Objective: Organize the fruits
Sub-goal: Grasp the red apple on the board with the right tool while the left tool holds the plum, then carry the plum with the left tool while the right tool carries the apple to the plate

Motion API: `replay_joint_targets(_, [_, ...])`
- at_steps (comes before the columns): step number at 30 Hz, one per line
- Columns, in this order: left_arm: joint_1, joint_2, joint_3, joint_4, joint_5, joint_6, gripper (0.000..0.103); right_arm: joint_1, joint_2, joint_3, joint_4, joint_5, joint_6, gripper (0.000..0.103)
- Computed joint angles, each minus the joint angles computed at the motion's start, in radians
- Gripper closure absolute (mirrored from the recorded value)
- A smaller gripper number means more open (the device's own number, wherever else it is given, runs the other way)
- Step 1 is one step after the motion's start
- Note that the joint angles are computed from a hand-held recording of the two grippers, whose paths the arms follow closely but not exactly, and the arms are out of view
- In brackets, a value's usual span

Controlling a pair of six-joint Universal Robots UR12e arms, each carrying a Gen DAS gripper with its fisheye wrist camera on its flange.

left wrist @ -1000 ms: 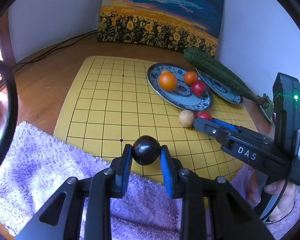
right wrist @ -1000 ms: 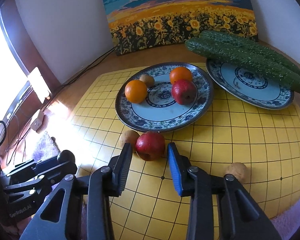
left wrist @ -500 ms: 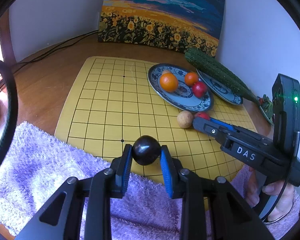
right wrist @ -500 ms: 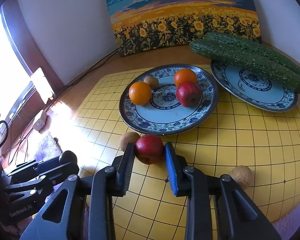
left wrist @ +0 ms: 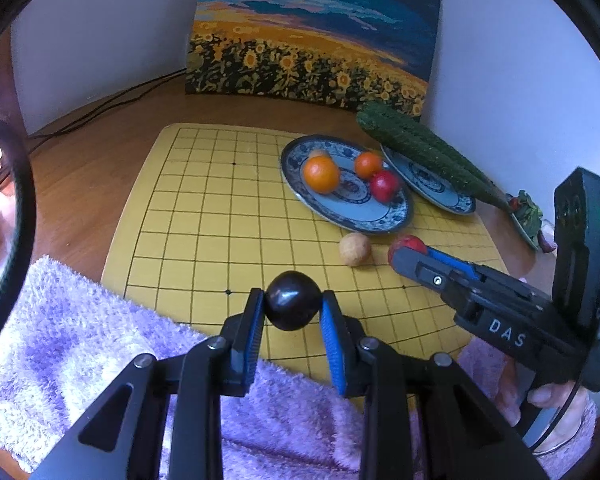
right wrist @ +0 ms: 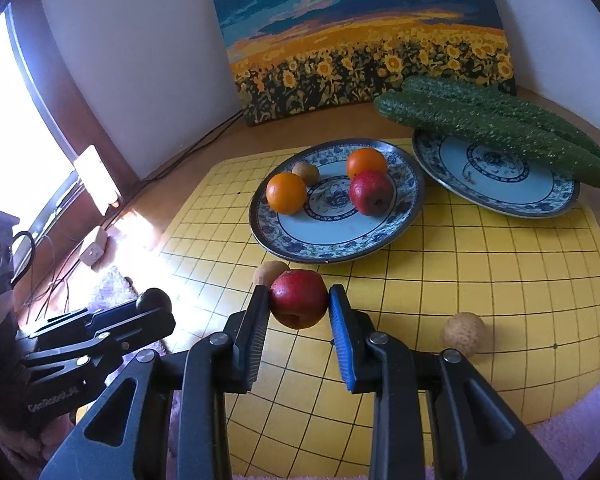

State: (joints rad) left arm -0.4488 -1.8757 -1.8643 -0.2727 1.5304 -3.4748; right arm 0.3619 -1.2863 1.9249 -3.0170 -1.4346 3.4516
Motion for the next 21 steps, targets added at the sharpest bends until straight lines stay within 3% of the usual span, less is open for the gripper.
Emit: replay_joint_targets(21, [-0.010, -0.036, 0.076, 0.005, -0.020, 0.028, 0.074, -0.013, -0.029, 0.019, -0.036, -0.031, -0.015, 0.072])
